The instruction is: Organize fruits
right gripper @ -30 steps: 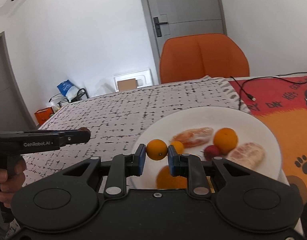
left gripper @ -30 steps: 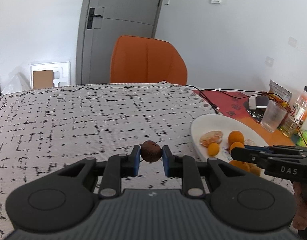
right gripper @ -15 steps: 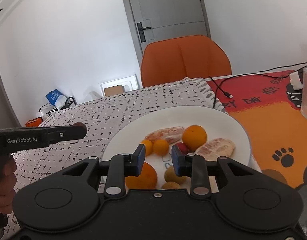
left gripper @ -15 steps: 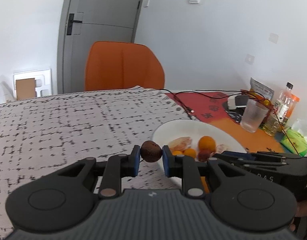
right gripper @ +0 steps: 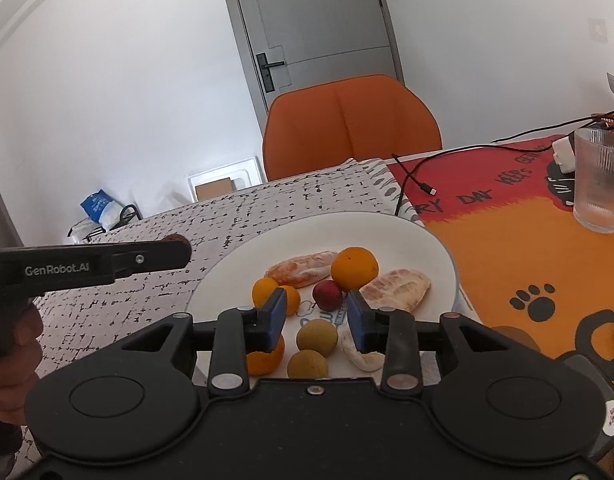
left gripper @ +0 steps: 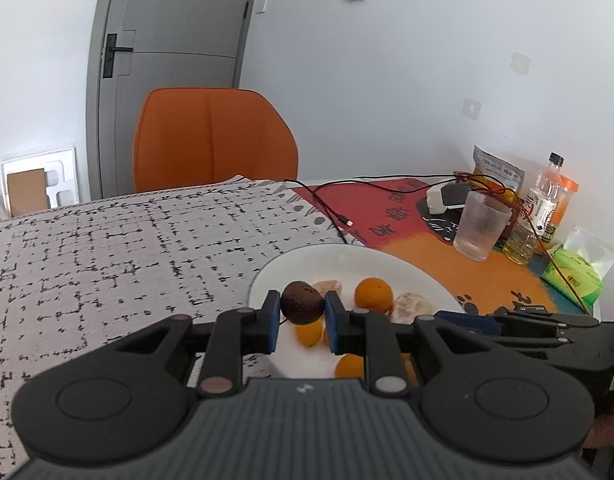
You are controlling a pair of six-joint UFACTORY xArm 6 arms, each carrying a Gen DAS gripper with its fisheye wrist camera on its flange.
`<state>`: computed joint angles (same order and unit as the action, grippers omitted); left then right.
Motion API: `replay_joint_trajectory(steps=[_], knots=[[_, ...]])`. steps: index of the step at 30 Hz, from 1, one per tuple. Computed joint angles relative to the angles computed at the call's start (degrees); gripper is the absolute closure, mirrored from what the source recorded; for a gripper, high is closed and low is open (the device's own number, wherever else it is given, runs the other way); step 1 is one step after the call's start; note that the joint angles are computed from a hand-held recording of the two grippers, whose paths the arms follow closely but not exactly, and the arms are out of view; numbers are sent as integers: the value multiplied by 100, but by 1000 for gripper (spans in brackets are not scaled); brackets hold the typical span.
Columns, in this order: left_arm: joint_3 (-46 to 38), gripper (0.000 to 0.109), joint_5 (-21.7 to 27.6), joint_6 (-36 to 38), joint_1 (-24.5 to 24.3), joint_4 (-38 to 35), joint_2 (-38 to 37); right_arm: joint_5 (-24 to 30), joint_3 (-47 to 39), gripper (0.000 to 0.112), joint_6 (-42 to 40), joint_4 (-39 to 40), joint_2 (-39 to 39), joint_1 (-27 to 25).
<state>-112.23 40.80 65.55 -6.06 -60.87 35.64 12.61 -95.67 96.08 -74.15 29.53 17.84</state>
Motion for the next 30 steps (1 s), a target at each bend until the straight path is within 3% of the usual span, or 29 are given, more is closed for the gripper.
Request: replay_joint_trajectory(steps=[9, 21, 30], knots=[[161, 82, -221, -207, 3, 124, -139, -37, 73, 73, 257, -245, -69, -6], [556, 71, -422, -375, 247, 301, -418, 61, 32, 58, 238, -301, -105, 148], [1078, 47, -813, -261, 404, 235, -790, -1, 30, 45, 299, -321, -133, 251]])
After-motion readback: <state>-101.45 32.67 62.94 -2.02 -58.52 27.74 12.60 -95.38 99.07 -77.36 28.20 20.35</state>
